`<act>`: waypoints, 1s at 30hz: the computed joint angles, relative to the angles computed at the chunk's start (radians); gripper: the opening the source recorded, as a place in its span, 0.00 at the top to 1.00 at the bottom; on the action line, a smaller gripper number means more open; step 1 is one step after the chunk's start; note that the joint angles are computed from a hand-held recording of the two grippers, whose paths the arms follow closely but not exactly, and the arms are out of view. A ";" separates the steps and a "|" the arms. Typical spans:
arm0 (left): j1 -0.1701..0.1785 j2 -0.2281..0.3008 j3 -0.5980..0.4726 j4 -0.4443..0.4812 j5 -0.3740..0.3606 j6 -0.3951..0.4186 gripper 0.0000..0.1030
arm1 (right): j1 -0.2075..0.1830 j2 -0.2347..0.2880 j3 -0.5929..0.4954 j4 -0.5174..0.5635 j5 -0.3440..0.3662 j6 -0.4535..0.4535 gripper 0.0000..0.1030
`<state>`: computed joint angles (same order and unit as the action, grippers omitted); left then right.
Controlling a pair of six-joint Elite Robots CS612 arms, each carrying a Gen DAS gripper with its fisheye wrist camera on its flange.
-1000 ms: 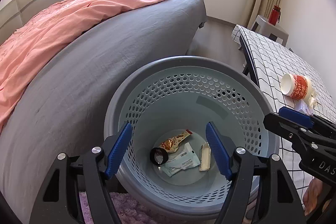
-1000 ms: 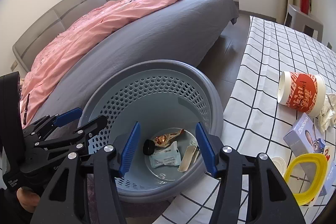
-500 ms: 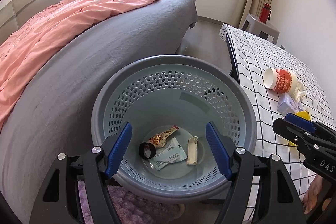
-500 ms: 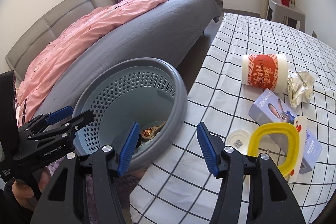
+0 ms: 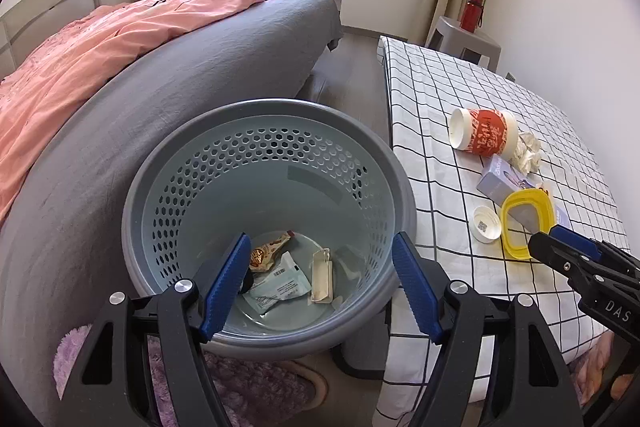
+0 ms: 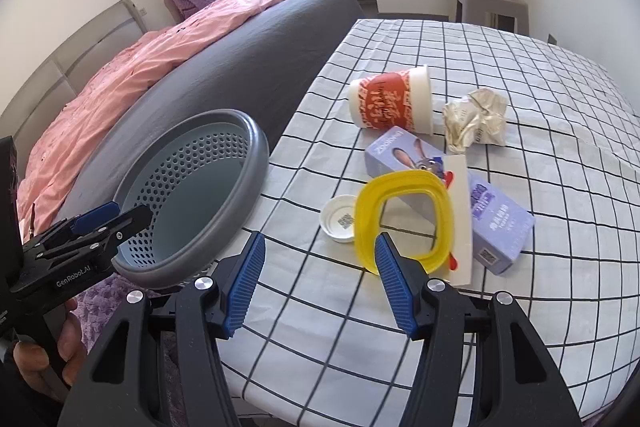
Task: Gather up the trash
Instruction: 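Move both open grippers back from the basket toward the yellow lid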
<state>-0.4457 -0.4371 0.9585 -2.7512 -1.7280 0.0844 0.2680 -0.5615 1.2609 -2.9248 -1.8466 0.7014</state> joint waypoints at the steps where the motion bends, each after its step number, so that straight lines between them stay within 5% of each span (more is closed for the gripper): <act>1: -0.002 -0.003 0.006 -0.004 -0.002 0.003 0.32 | -0.001 -0.005 0.011 -0.003 -0.005 0.007 0.45; 23: -0.031 -0.038 0.079 -0.041 -0.023 0.042 0.32 | -0.020 -0.038 0.111 0.023 -0.091 0.076 0.46; 30: -0.035 -0.039 0.082 -0.035 -0.024 0.051 0.32 | -0.028 -0.046 0.136 0.015 -0.075 0.090 0.57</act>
